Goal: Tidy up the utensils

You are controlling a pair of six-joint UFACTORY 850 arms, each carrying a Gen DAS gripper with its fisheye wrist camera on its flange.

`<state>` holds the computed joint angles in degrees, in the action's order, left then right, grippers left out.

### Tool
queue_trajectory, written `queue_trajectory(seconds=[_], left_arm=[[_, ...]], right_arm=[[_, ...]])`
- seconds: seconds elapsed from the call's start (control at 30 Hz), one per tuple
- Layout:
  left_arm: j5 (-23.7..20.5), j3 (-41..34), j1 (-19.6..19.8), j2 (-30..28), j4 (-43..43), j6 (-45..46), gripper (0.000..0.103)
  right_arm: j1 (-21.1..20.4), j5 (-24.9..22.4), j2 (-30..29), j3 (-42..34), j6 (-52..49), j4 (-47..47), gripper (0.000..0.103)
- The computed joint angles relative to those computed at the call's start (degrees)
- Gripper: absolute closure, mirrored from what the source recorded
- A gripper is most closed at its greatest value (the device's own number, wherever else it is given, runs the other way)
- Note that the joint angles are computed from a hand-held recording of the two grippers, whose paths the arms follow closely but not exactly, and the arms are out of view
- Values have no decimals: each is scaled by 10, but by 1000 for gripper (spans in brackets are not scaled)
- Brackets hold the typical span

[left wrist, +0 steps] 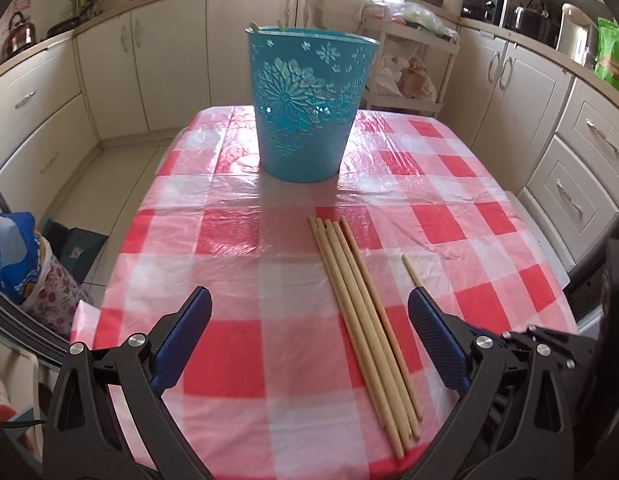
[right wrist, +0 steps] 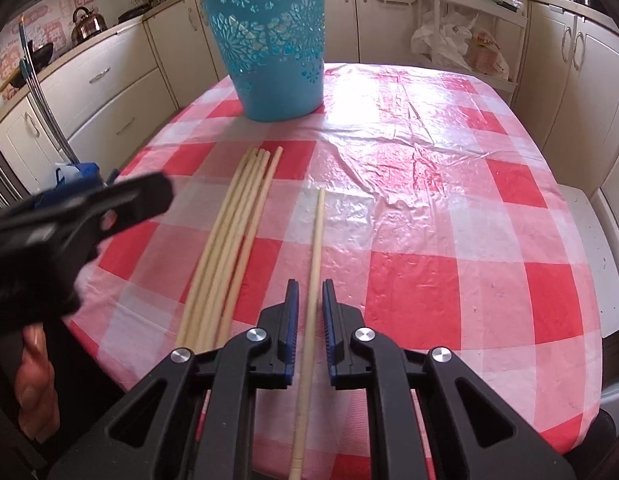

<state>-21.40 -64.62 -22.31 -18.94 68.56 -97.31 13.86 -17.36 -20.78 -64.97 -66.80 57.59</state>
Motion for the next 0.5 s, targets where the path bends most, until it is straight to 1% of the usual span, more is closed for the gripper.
queue_trajectory(seconds=[0.03, 0.1, 0.17, 0.2, 0.23, 0.3, 0.33, 0.4, 0.5], left_arm=[[-3, -10, 2, -10, -19, 21, 14], [3, -30, 10, -31, -71, 74, 29], [20, -38, 18, -43, -114, 115, 39], [24, -41, 21, -48, -132, 135, 46], [25, -45, 22, -54, -145, 151, 50], [47, -44, 27, -61, -166, 177, 72], [40, -43, 26, -60, -150, 165, 77], [45, -41, 28, -59, -162, 189, 91], [64, -34, 40, -50, -220, 256, 92]], right_arm=[[-1, 2, 0, 1, -6, 5, 92], [-3, -3, -1, 0, -7, 11, 92], [-5, -6, -1, 0, -22, 32, 92], [-5, -7, -2, 0, -26, 39, 92], [-6, -8, -2, 0, -27, 42, 92], [-6, -10, -3, -1, -27, 45, 92], [-6, -11, -4, -2, -26, 45, 92], [-6, -13, -5, -4, -15, 36, 92], [-6, -20, -9, -11, 1, 22, 92]])
